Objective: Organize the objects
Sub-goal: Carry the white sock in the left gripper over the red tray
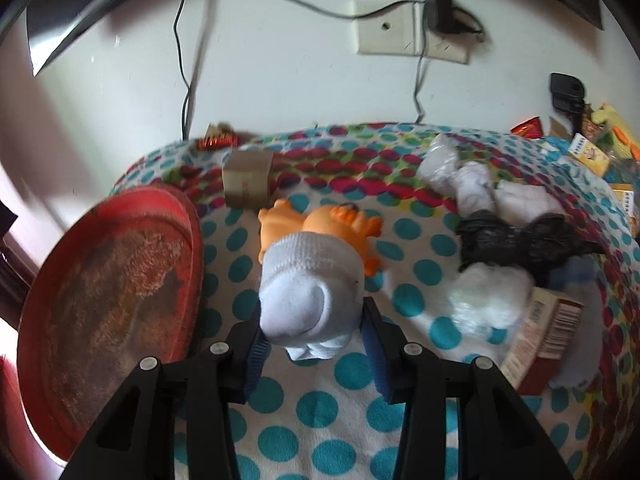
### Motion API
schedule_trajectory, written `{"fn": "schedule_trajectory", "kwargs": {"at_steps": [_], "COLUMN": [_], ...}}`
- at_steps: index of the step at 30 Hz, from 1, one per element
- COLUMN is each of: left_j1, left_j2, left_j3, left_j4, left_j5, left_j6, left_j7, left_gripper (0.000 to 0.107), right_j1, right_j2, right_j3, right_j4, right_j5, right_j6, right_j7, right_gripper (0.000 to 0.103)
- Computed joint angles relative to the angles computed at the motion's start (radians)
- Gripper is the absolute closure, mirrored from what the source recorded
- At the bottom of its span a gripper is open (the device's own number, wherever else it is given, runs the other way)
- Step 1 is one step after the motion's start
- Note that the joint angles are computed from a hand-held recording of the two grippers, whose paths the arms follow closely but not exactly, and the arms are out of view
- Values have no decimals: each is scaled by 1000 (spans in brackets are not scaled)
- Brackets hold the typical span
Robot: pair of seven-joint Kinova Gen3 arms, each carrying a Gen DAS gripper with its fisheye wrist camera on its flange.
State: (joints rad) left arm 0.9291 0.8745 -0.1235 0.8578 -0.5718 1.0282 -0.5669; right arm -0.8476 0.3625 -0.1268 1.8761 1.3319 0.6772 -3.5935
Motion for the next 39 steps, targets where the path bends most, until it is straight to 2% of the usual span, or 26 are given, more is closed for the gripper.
{"fn": "schedule_trajectory", "kwargs": {"at_steps": [4, 12, 15, 39], "left_j1": [53, 127, 140, 113], "left_j2": [-47, -71, -84, -141], "left_j3": [-25, -37, -32, 10], "left_j4": [51, 32, 50, 146], "left_j5": [-47, -146, -178, -233], "left_j6": [-12, 86, 92, 158], "left_j7": [54, 116, 129, 210], "left_gripper": [64, 64, 64, 64], "right_j1": [-10, -24, -23, -12], "right_j2": [-6, -10, -13, -23], "right_j3": [-5, -16, -20, -30], "right_j4": [3, -1, 1, 6], "right_j5": [9, 20, 23, 22], "right_j6": [14, 38, 39, 9], "right_j7": [-13, -19, -22, -20], "right_gripper": [0, 0, 0, 0]}}
